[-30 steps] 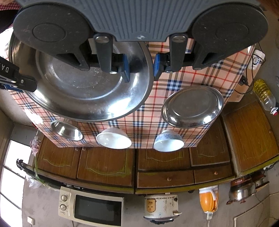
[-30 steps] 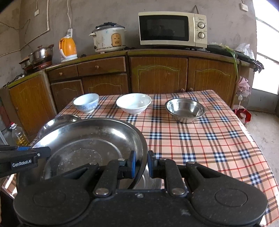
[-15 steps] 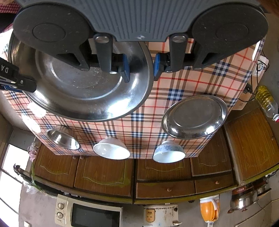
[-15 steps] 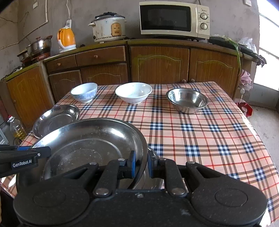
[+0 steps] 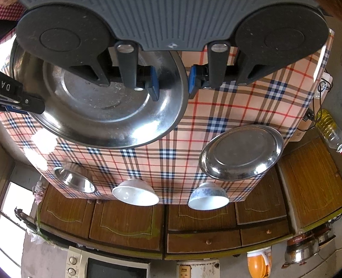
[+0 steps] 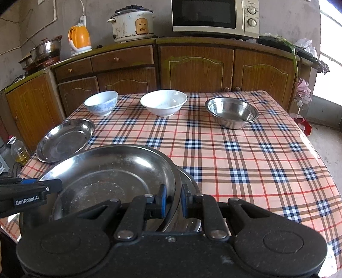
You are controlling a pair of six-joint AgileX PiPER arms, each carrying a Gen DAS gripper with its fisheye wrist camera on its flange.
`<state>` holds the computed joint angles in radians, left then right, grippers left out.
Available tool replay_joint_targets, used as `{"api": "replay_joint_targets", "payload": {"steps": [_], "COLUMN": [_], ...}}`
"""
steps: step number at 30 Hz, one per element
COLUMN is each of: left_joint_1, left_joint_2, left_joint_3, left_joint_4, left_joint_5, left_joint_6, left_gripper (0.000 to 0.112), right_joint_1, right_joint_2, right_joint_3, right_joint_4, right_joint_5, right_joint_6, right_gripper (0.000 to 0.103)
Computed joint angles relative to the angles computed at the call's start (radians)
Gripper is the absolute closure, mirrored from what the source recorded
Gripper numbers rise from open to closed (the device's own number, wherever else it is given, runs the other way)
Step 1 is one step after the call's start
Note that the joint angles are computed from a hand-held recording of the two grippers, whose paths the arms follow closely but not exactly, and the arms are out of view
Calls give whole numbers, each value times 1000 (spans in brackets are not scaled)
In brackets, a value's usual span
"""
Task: Organize plates and bowls
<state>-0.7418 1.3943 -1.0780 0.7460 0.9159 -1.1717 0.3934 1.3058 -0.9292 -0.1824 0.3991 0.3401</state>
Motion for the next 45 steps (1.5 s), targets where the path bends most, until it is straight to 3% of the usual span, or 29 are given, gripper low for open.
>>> {"api": "replay_joint_targets", "payload": {"steps": [7, 12, 18, 25, 35, 40, 45], "left_joint_1": [31, 57, 67, 67, 57, 53, 54], "left_joint_2": [16, 46, 91, 120, 178, 183, 160], "left_joint_3": [27, 46, 57, 67, 54, 58, 62], "left_joint_4": [-7, 30, 24, 52, 106, 111, 110], "left_joint_5": [-53, -130, -195, -209, -232, -238, -244], "left_joint_6": [23, 24, 24, -15, -69, -85, -89], "left_gripper": [84, 84, 84, 82, 76, 75, 72], "right_joint_1": [-2, 0, -12, -22, -23, -32, -6], "right_joint_2": [45, 77, 104, 129, 154, 166, 151], "right_joint_3": [3, 22, 30, 30, 27, 11, 13], "right_joint_4": [-9, -106, -181, -149, -297, -240, -359], "right_joint_5": [-19, -64, -58, -66, -94, -83, -66], "right_joint_6": [14, 121, 189, 152, 298, 233, 344], "right_gripper": [84, 84, 84, 84, 84, 79, 76]}}
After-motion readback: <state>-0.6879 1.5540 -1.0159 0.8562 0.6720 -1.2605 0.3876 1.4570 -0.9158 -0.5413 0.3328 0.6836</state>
